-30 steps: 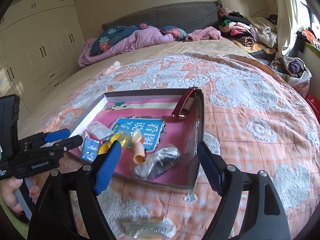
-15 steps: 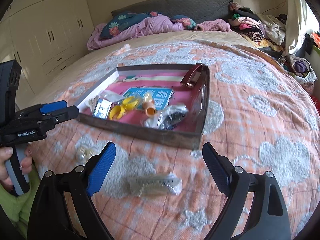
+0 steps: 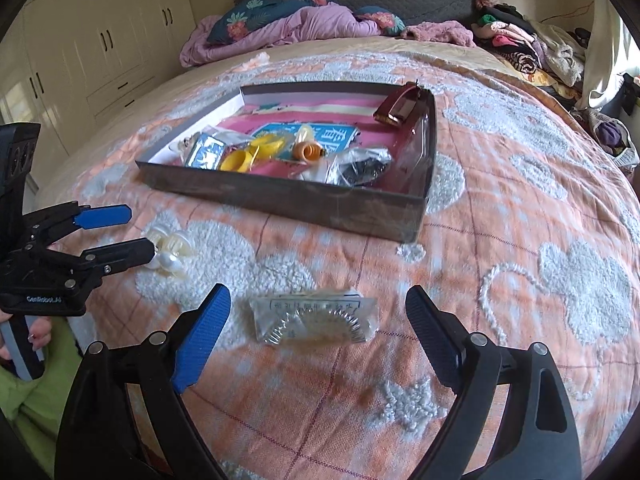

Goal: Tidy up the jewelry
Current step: 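Grasp the pearl hair clip with the left gripper while the right grasps the clear packet, then carry the pearl clip and packet into the pink box and open both grippers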

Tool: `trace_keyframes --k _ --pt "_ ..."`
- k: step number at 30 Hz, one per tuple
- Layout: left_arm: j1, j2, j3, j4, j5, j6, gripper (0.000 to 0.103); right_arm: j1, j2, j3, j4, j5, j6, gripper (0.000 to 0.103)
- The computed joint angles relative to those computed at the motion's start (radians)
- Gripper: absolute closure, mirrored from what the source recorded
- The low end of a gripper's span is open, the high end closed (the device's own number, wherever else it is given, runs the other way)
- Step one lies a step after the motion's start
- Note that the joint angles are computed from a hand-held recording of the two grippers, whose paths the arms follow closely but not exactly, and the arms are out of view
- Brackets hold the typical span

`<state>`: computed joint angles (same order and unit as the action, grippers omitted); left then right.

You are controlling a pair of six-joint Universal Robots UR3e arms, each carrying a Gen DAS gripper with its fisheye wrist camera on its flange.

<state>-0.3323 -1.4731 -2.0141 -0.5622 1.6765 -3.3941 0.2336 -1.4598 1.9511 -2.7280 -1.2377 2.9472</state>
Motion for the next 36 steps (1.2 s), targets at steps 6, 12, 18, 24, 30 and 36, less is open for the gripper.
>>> trace_keyframes --k 6,12,18,24,30,36 --pt "-0.006 -0.018 -0.009 0.013 -0.028 0.009 0.028 0.012 0.045 -0.011 0.005 -0.022 -0.007 0.015" --pt "-0.009 -0.061 -0.002 0.041 -0.049 0.01 0.028 0.031 0.063 -0.007 -0.012 -0.061 -0.032 0.029" --pt "-0.034 -0.119 0.025 0.077 -0.017 0.004 0.057 -0.016 0.025 0.023 0.005 0.007 -0.024 0.036" --pt "-0.007 -0.033 -0.006 0.092 -0.04 -0.004 0.062 -0.056 -0.047 0.046 0.008 0.078 -0.01 0.036" --pt "0.072 0.035 0.041 0.068 -0.043 -0.004 0.062 -0.058 -0.045 -0.028 -0.023 0.113 0.011 0.036" --pt "0.147 -0.006 0.112 0.048 -0.012 -0.003 0.062 -0.028 0.071 -0.198 -0.037 0.064 0.046 0.036"
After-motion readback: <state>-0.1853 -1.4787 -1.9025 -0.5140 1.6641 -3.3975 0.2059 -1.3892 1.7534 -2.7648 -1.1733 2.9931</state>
